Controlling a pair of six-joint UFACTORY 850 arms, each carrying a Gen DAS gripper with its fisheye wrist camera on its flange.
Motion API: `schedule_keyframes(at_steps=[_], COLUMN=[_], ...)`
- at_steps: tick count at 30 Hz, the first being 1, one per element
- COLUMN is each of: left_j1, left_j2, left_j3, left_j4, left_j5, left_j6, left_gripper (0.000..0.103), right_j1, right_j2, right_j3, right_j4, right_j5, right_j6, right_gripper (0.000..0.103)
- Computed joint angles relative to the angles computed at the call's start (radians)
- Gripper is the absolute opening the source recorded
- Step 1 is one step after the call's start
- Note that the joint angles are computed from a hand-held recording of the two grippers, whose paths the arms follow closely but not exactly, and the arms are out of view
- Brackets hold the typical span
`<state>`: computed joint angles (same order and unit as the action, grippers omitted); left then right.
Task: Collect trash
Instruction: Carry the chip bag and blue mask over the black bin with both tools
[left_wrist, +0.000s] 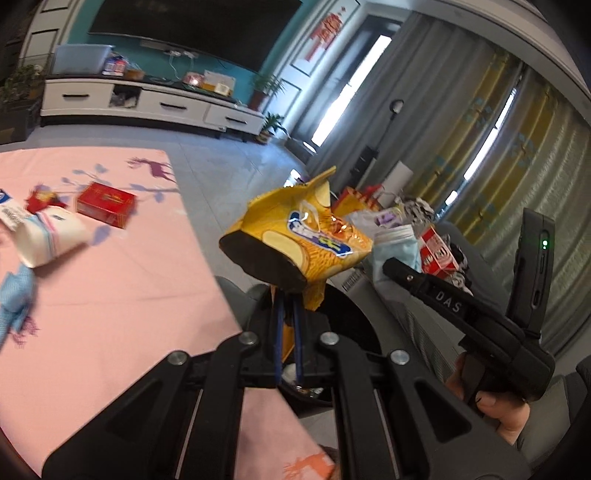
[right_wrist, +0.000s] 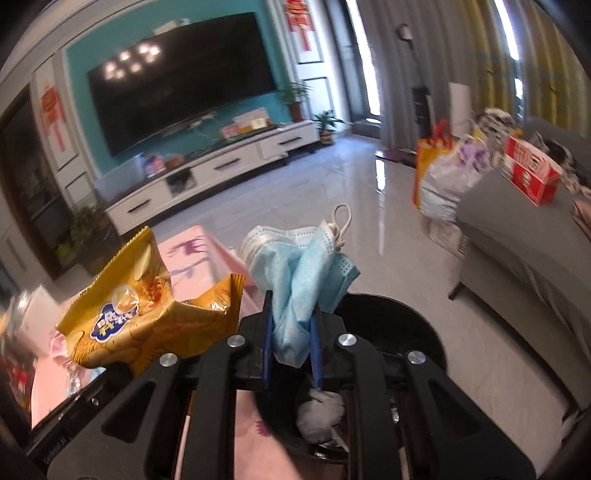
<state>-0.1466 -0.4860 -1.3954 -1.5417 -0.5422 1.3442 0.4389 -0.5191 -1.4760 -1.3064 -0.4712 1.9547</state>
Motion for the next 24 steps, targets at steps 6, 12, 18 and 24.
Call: schedule_keyframes(at_steps=[6, 12, 18, 24], left_j1=[-0.056, -0.090, -0.109, -0.121], left_j2=[-0.066, -0.118, -0.193, -0.212], left_j3=[-0.083, -0.140, -0.215, -0.229], left_j4=[0.124, 0.232, 0.363, 0.428], left_j5=[-0.005, 0.001, -0.024, -0.031], left_j6=[-0.120, -0.224, -0.371, -0.416], left_gripper=[0.006, 0.006, 0.006, 0.016], right_j1=[-0.046, -0.089, -0.120, -0.129], right_j2=[0.023, 0.023, 0.005, -0.015], right_j3=[0.058, 0.089, 0.088, 0.068], right_j4=[0.043, 0.166, 0.350, 0.461], right_j5=[0.040, 0.073, 0.078, 0.062], right_j6=[0.046, -0.002, -0.156, -0.269], right_gripper=[0.017, 0.017, 0.017, 0.020])
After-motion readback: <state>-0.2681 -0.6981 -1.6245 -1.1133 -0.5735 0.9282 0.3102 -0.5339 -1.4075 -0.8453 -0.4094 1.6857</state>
